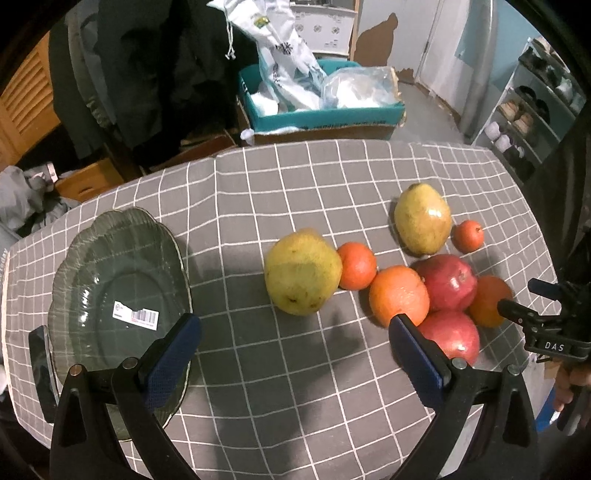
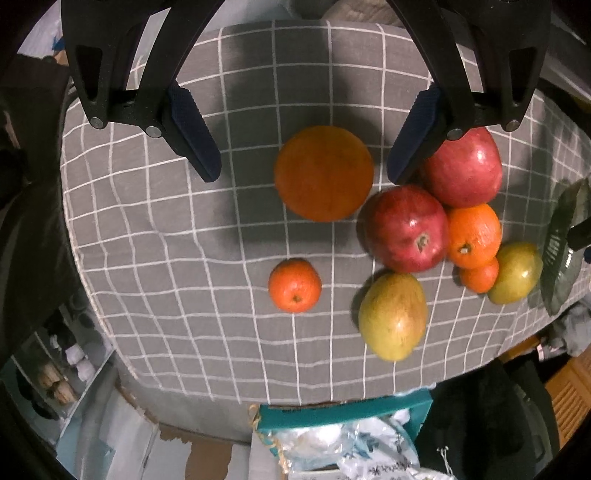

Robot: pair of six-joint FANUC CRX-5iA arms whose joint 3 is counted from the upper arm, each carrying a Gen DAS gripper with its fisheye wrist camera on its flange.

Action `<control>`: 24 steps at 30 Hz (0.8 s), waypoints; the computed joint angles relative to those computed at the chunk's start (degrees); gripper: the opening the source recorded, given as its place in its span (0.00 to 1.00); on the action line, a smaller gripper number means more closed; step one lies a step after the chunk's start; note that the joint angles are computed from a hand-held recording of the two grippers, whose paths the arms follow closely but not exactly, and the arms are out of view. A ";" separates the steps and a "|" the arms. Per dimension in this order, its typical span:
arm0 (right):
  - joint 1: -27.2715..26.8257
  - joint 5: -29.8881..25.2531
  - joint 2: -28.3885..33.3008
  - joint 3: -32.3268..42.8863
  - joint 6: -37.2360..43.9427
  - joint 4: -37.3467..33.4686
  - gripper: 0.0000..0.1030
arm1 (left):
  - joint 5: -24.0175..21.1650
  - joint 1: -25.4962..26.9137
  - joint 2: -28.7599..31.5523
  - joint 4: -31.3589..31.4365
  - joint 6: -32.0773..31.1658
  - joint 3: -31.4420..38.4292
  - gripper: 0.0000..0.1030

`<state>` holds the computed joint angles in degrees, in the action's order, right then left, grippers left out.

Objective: Organize fruits
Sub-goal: 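Move the left tool to the large pear while the right tool approaches the grapefruit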

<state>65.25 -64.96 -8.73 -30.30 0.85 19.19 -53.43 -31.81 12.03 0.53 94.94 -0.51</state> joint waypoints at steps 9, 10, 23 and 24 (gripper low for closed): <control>-2.50 5.35 1.76 -0.20 4.93 -4.95 0.76 | -0.46 0.78 2.01 0.98 -0.47 0.47 0.99; -2.70 6.11 1.73 -0.26 5.37 -5.36 0.73 | -0.37 0.84 2.23 1.28 -0.74 0.49 0.99; -2.58 4.91 2.41 0.47 4.62 -2.63 0.63 | -0.33 1.45 6.47 3.64 -1.81 2.76 0.99; -2.69 4.78 2.16 0.26 4.12 -1.94 0.63 | -0.48 1.47 6.92 3.71 -1.76 3.16 0.99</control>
<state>62.56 -60.18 -6.58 -30.04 4.97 17.25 -53.91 -30.34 18.95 4.24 93.19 2.64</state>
